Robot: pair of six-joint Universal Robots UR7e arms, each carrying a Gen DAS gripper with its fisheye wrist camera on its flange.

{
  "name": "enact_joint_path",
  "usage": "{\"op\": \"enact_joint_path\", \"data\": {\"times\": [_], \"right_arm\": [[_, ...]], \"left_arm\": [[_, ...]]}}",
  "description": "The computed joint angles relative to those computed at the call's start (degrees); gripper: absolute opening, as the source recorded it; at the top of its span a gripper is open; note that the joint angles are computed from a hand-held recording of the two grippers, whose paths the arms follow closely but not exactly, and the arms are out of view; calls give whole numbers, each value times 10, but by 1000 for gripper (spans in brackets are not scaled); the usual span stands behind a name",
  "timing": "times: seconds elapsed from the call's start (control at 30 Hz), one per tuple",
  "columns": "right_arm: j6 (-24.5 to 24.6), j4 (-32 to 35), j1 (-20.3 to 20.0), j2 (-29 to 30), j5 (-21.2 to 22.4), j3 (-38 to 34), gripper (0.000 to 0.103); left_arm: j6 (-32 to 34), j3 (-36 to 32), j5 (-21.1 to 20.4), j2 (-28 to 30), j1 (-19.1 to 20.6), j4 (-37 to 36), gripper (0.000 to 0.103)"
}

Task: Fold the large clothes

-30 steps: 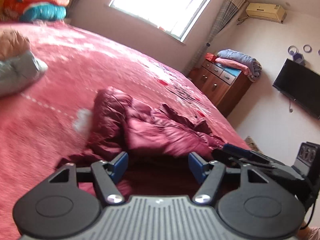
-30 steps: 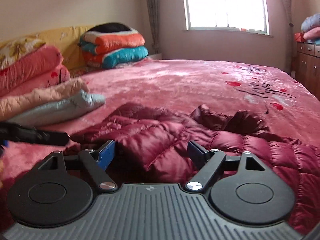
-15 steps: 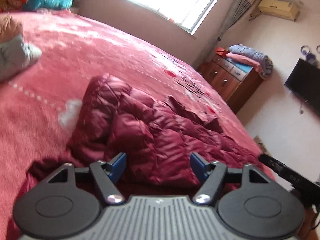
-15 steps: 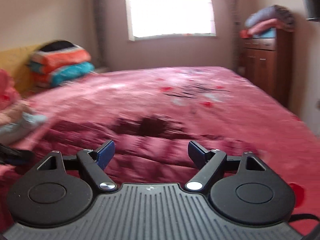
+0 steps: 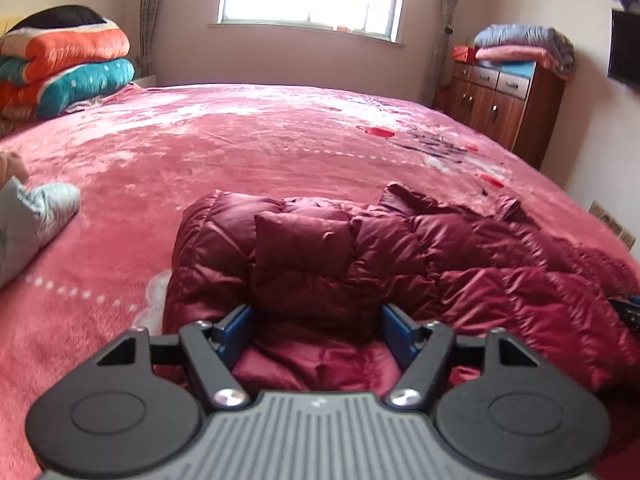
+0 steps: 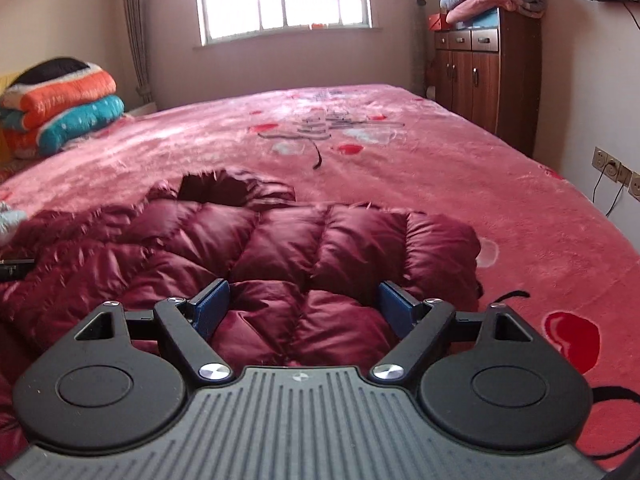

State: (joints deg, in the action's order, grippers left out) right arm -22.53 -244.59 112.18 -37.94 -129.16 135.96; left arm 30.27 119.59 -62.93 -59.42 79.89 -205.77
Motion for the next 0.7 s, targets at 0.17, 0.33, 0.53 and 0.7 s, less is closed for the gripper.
{"op": "enact_joint_path", "data": {"times": [0.17, 0.33, 0.53, 0.7], "right_arm": [[25, 21, -8, 10, -12, -14, 103], [38, 34, -5, 19, -28, -25, 103], [40, 23, 5, 32, -44, -26, 103], [83, 23, 21, 6, -40, 1, 103]], "left_arm": [[17, -27, -1, 26, 8, -4, 75], [28, -39, -11, 45, 17, -16, 78], [23, -26, -3, 34, 9, -18, 77], [15, 22, -19, -22, -4, -11, 74]]}}
